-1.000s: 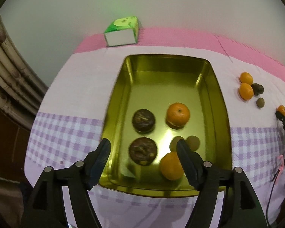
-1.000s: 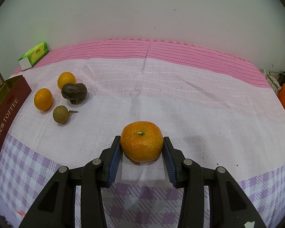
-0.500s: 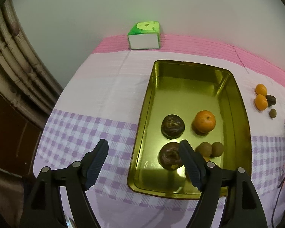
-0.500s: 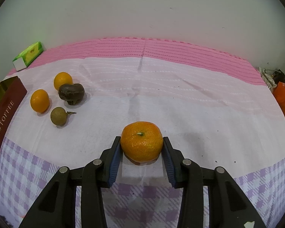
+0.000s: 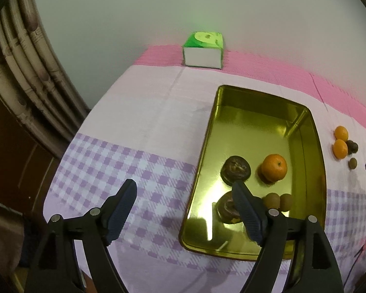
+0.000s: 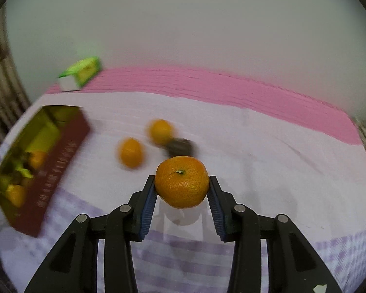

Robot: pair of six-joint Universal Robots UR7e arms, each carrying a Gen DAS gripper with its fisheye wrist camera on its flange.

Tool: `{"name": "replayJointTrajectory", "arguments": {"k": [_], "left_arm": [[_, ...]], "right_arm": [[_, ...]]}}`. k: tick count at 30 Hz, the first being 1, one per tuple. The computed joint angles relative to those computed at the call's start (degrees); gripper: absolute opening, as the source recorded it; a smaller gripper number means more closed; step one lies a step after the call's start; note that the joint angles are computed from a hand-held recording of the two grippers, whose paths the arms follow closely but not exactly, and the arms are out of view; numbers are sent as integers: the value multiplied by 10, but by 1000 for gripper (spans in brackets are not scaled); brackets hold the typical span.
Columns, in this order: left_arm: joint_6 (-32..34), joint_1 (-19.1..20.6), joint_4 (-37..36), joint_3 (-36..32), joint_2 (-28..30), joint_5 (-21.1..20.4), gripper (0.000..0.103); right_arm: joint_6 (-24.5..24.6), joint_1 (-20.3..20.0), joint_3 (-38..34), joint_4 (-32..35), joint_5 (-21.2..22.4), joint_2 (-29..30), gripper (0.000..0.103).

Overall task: Organize fruits
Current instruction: 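Carry the held mandarin into the tin tray and open the right gripper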

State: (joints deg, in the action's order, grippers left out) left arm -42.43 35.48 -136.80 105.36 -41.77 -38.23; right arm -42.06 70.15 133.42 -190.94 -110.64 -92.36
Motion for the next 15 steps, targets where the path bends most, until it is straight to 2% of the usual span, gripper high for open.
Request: {"name": "replayJointTrajectory", "arguments": {"k": [8, 15], "left_arm": [[-24, 7, -1, 7, -14, 0, 81], [-37, 8, 2, 9, -18, 1, 81]], "right_arm": [[-3, 100, -9, 53, -1, 56, 38], [-11, 147, -16, 64, -12, 111, 38]]}}
